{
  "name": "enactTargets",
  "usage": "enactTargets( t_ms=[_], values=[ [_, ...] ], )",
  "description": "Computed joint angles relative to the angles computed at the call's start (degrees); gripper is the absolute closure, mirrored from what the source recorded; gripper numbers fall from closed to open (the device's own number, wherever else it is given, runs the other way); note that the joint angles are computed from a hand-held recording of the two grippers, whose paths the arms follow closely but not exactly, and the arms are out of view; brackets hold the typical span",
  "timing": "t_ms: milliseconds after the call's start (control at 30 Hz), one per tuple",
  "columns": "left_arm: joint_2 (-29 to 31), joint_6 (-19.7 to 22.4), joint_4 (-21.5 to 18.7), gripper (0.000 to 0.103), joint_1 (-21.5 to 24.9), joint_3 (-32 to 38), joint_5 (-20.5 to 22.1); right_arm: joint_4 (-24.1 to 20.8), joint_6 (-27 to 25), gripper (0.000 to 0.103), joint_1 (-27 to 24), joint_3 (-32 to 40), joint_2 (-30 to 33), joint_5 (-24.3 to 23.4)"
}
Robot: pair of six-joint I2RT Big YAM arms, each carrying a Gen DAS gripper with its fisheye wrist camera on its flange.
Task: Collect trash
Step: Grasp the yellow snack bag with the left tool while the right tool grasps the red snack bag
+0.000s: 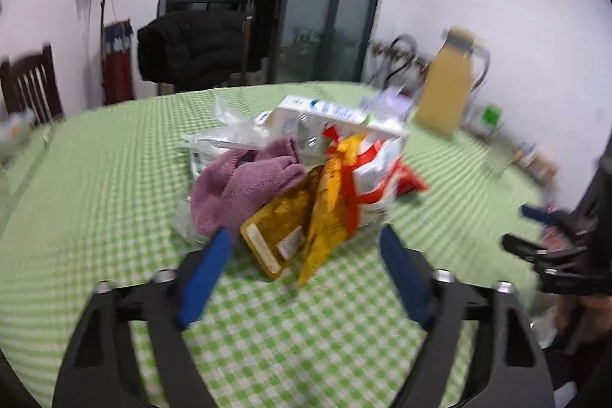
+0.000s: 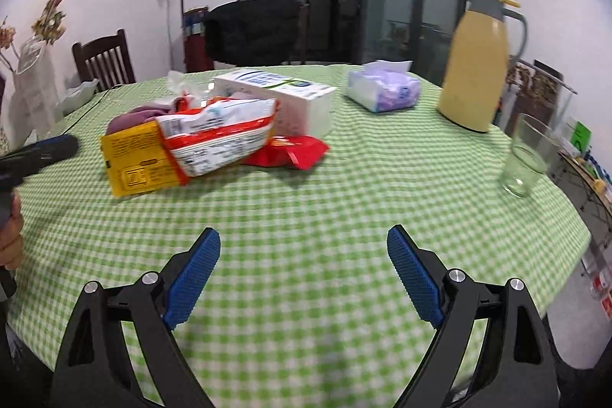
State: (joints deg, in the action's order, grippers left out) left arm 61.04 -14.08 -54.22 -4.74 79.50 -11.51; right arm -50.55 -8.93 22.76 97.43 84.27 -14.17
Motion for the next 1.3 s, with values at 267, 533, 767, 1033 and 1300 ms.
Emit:
enactTargets(
  t_ms=[267,533,767,1033,1300],
  values=[
    [3.06,-0.06,5.17,0.098,2.53,-0.97,8.87,-1.20,-2.10,0.018,2.25,1.04,1.00,0.89],
    [-5.21,-3.76,19.32,0.102,3.82,-7.10,10.42,-1.66,-1.09,0.018,7.09,5.45,4.82,4.24],
    [-10.15,-8.65,27.95,0.103,5.51,-11.15,8.31,-7.22,5.12,0.015,10.57,14.66,12.69,8.14],
    [-9.40,-9.30,27.75,0.103,6.32,-10.68,11.76,-10.89,7.74,0.035,6.93,17.20,15.36,-0.99],
    [-8.92,-9.35,27.95,0.103,6.62,-11.10,13.77,-10.27,5.13,0.088,6.34,13.27,12.09,-2.70]
  ],
)
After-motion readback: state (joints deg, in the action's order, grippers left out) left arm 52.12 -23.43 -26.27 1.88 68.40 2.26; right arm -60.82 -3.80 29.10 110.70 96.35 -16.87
